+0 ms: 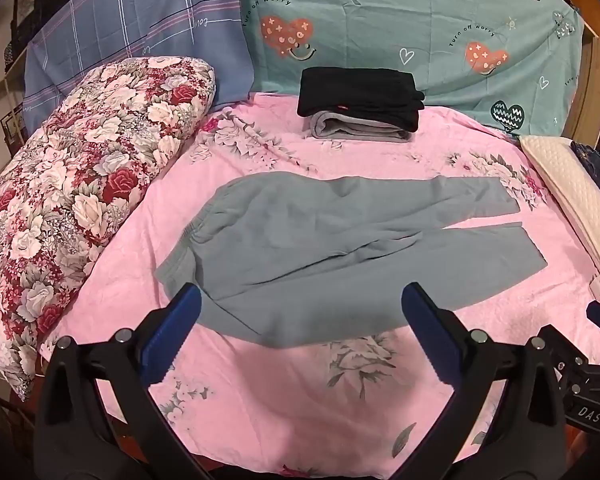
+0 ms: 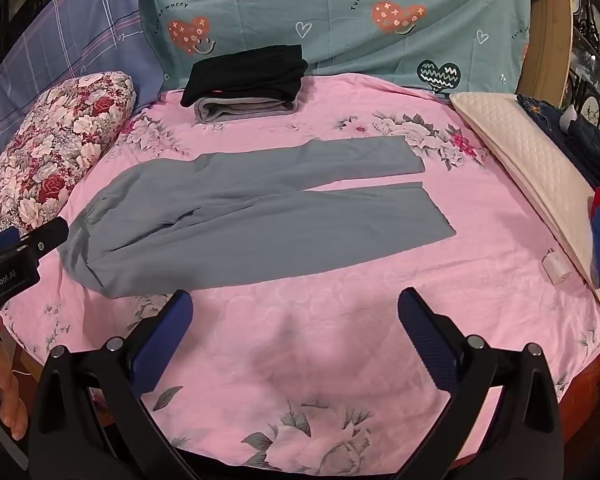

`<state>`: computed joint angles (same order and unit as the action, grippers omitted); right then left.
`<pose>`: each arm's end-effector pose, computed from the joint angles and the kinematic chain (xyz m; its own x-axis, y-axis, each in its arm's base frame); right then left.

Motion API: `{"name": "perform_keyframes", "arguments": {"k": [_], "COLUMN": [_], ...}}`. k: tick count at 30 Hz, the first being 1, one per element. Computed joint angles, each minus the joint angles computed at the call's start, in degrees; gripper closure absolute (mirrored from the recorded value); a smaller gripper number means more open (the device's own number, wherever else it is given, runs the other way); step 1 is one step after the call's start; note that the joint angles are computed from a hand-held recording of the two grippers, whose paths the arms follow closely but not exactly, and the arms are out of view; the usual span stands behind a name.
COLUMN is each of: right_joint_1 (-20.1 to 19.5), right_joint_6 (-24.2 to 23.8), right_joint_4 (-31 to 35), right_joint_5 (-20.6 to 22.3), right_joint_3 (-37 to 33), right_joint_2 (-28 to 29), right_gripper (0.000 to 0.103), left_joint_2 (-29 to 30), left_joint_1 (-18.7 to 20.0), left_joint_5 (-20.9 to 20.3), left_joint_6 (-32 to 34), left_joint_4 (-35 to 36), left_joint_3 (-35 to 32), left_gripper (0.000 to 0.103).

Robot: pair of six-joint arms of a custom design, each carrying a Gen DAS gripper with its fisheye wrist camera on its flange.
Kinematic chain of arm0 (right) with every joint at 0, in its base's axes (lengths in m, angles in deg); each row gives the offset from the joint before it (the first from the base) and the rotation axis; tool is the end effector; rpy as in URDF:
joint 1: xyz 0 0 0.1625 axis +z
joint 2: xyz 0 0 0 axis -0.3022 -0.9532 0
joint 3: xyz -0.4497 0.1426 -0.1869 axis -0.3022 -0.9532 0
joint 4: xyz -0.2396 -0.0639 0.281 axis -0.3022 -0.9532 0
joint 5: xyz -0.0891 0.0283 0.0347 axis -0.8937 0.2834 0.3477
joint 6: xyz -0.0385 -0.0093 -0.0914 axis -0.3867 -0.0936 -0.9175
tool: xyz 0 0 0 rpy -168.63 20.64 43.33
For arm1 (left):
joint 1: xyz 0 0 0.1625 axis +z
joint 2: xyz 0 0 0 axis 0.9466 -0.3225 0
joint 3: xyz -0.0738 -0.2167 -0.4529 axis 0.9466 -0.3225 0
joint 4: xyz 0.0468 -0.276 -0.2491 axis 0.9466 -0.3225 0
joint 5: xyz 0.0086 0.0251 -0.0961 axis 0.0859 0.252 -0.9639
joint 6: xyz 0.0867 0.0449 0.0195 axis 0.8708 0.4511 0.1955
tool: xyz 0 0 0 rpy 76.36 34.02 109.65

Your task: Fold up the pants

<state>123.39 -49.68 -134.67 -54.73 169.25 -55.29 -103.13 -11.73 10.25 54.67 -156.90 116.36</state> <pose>0.2583 -0.6724 0.1492 -0.7357 0.0160 0.6771 -0.4302 0.7611 -0.4855 -0.1658 -0.6999 0.2041 -0.6951 -0.0093 -0.7188 0.5179 0.6869 -0.5098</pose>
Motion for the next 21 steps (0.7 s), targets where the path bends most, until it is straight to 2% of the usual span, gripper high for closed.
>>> {"name": "perform_keyframes", "arguments": {"k": [21], "right_joint_1": [0.23], "right_joint_6": [0.32], "right_joint_4": [-0.10], "right_joint_5": [-0.01], "right_joint_3": [0.06], "right_joint_2": [0.17], "right_gripper": [0.001], "left_joint_2": [0.29], "left_joint_1": [0.09], "left_joint_5": [0.21], "left_joint_6": [0.26], "left_joint_4": [-0.77], "left_joint_3": [0.15], "left_gripper": [0.002]}}
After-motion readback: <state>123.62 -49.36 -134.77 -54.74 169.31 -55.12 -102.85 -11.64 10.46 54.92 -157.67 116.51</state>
